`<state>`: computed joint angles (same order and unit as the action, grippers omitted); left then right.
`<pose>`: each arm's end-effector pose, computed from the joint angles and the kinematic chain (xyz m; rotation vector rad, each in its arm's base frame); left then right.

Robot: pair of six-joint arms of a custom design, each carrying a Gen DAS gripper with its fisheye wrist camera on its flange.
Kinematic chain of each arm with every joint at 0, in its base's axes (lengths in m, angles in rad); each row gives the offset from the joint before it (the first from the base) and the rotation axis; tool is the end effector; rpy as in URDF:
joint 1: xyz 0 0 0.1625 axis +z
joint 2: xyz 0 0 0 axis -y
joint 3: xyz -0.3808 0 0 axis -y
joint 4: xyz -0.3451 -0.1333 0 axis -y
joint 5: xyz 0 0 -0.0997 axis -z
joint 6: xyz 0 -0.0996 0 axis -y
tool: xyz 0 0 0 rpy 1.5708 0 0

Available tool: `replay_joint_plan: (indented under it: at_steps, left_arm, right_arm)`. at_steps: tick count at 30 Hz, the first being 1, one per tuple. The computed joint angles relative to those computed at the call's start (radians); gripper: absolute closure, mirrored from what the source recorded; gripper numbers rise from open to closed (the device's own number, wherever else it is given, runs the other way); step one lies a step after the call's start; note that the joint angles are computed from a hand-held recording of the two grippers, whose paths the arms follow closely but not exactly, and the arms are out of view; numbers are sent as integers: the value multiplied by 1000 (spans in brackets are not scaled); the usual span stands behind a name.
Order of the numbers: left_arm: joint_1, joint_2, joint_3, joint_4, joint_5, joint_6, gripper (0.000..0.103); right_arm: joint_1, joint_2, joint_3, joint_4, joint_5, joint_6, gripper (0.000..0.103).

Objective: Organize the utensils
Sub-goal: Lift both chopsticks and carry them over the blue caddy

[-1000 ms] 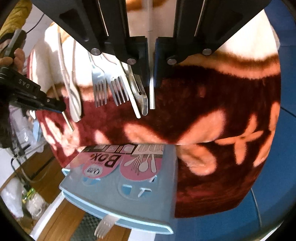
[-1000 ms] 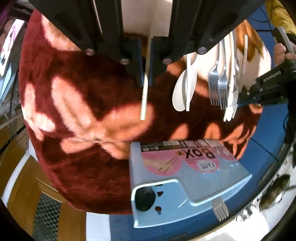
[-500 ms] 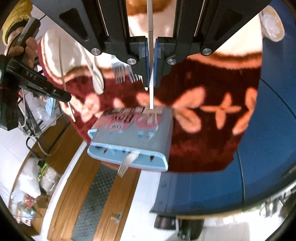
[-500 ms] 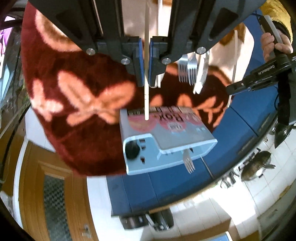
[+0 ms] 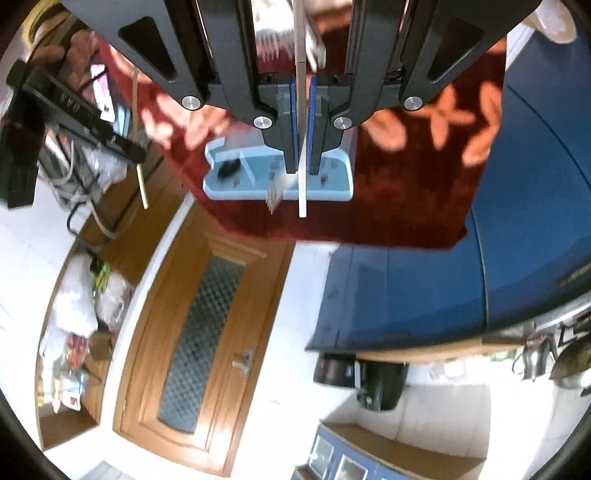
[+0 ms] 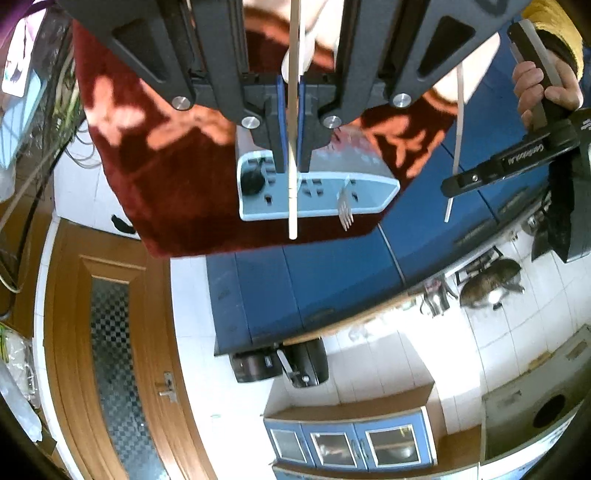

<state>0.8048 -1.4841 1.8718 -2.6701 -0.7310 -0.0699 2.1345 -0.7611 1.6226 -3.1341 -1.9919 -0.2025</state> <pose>-0.1773 -0.4835 0.4262 0.4382 2.3591 -1.2329 0.4177 -0.4875 0.1582 0.8025 -2.5489 1.0616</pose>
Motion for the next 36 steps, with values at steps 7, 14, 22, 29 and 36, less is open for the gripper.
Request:
replay_joint_plan:
  at_steps: [7,14,22,29,36]
  left_arm:
    - [9,106,-89,-229,16,147,99]
    - [35,244,-188,-493,33,333,99]
    - [78,356,-276,-667,-7,457,99]
    - [116,439,-285,-867,-21,560,99]
    - [139,484,-275,-1003,-31,640,99]
  right_arm:
    - [1,70,-113,-51,8,-57,97]
    - [-11,159,-222,-122,19,-119,97]
    - [-49,244,-337,-157,66,-146,97]
    - [-79,309,-393,-220,109,-160,97]
    - [-87,385,-460,-304,90,-214,97]
